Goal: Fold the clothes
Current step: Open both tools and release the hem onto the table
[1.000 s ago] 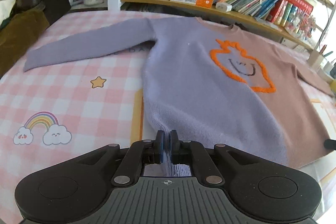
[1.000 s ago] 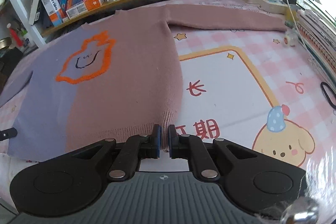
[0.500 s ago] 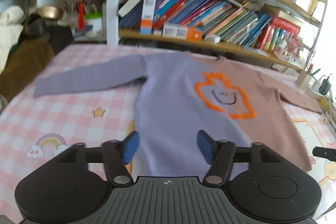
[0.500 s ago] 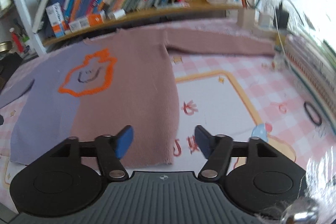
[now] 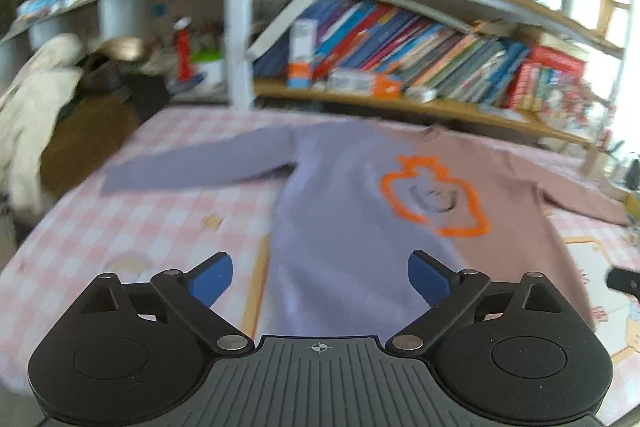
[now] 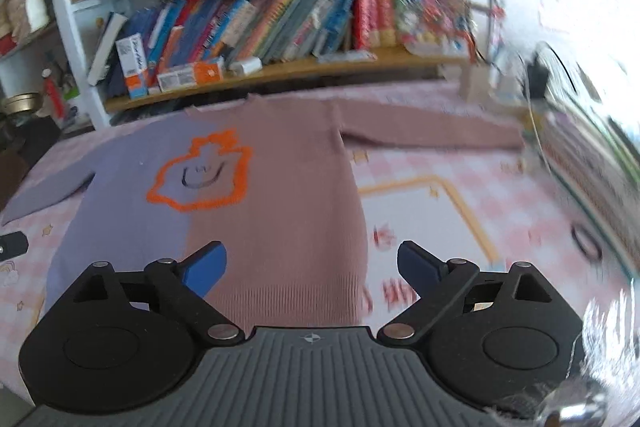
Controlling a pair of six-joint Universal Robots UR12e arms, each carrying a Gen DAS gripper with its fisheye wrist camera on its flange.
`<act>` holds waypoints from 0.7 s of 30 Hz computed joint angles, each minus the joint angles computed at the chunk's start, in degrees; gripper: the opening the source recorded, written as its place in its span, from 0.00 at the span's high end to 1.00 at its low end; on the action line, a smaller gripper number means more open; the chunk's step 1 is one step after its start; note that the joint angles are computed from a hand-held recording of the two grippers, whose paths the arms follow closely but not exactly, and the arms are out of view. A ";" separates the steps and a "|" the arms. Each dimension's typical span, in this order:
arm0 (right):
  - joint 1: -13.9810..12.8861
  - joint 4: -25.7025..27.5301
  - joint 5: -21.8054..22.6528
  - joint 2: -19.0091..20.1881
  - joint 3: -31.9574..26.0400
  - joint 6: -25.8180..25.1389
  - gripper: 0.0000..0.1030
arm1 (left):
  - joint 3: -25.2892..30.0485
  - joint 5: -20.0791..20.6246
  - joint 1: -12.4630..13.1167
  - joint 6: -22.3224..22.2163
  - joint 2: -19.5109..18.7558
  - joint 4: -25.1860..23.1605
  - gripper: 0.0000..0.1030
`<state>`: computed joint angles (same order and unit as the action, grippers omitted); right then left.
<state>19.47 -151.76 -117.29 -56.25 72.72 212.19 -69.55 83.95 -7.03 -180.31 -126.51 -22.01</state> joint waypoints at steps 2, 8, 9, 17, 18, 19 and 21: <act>0.49 1.22 -0.38 -0.11 0.39 0.13 0.10 | -0.81 -0.14 0.01 -0.29 0.56 -1.21 0.06; 1.31 1.42 -2.00 0.27 0.28 -0.62 0.06 | -2.37 -0.89 0.07 2.96 1.59 -0.93 0.06; 1.38 1.29 -1.92 0.32 0.28 -0.70 0.05 | -2.37 -0.88 0.14 3.21 1.62 -0.97 0.06; 1.93 3.82 -2.37 1.08 -1.09 2.35 0.05 | -1.15 -2.18 0.78 5.52 0.86 -2.91 0.06; 2.06 4.50 -2.71 1.33 -1.56 3.00 0.05 | -0.82 -2.78 0.97 6.11 0.63 -3.23 0.06; 2.19 5.19 -3.05 1.59 -2.03 3.65 0.05 | -0.48 -3.38 1.16 6.70 0.39 -3.56 0.06; 2.55 6.73 -4.11 2.26 -3.28 5.28 0.05 | 0.39 -4.58 1.56 7.90 -0.16 -4.37 0.06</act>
